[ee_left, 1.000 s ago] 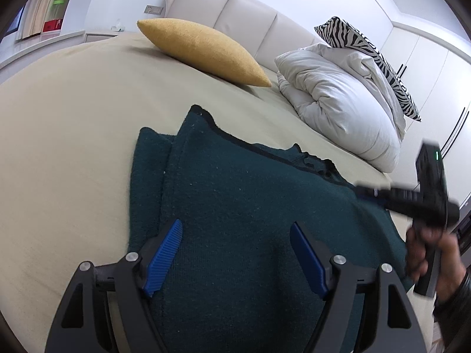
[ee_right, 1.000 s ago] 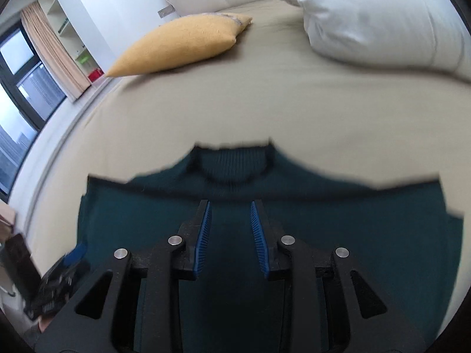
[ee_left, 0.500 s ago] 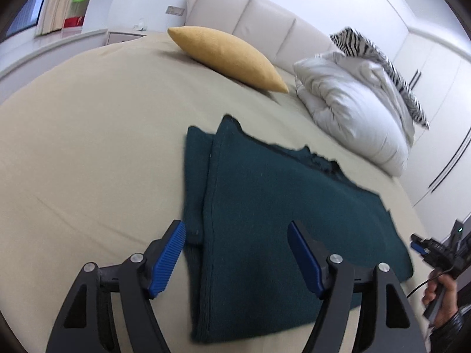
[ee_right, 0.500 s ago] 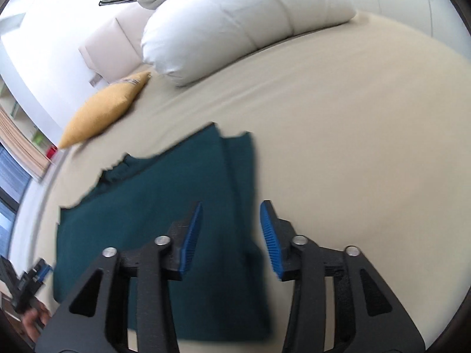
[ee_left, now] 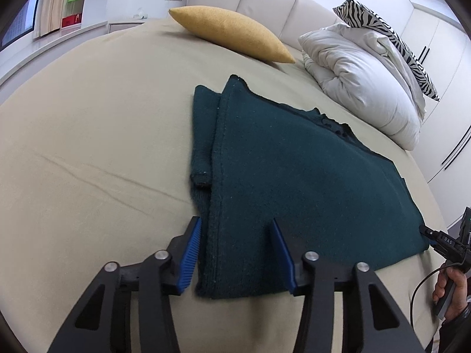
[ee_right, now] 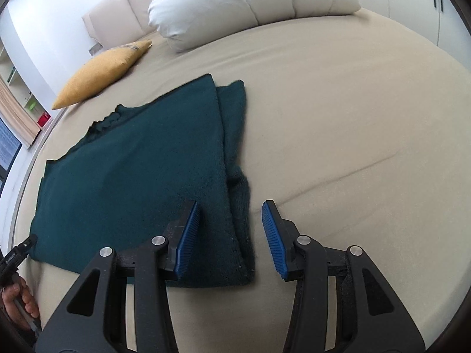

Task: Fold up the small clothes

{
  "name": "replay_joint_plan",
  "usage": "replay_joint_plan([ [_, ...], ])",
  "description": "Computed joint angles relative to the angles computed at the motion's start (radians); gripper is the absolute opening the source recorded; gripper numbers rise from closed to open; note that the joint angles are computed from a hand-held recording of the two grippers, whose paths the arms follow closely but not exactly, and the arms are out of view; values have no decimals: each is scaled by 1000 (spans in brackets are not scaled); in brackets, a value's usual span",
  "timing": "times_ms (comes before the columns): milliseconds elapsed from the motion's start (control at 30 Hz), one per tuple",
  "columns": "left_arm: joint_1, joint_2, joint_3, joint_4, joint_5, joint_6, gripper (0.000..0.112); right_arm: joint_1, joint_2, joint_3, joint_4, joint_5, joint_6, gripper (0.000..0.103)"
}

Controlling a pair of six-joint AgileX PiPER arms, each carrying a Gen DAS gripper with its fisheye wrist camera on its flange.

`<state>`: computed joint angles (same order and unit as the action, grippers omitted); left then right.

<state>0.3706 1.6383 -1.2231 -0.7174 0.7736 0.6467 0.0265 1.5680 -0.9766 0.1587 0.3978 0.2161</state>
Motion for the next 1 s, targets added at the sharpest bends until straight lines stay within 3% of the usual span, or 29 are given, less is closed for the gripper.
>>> replay_joint_plan([
  [100,5,-3,1,8,7,11,41,4,-25,21,6,5,-13,28],
  [233,8,2,-6,13,18,6,36,33,-52,32,-111,26,85,27],
  [300,6,1,-6,21,18,0,24,23,-57,37,-60,35,30,20],
  [367,6,1,-8,34,20,-10,16,33,-66,45,-105,39,66,11],
  [467,7,8,-20,44,30,-19,11,44,-85,51,-150,46,100,8],
  [733,12,2,-31,48,50,-23,9,40,-152,93,-103,56,96,7],
  [867,40,-6,-12,18,70,17,9,4,-162,141,26,23,1,6],
  [1000,60,1,-21,-4,92,31,9,11,-174,150,2,29,24,4],
])
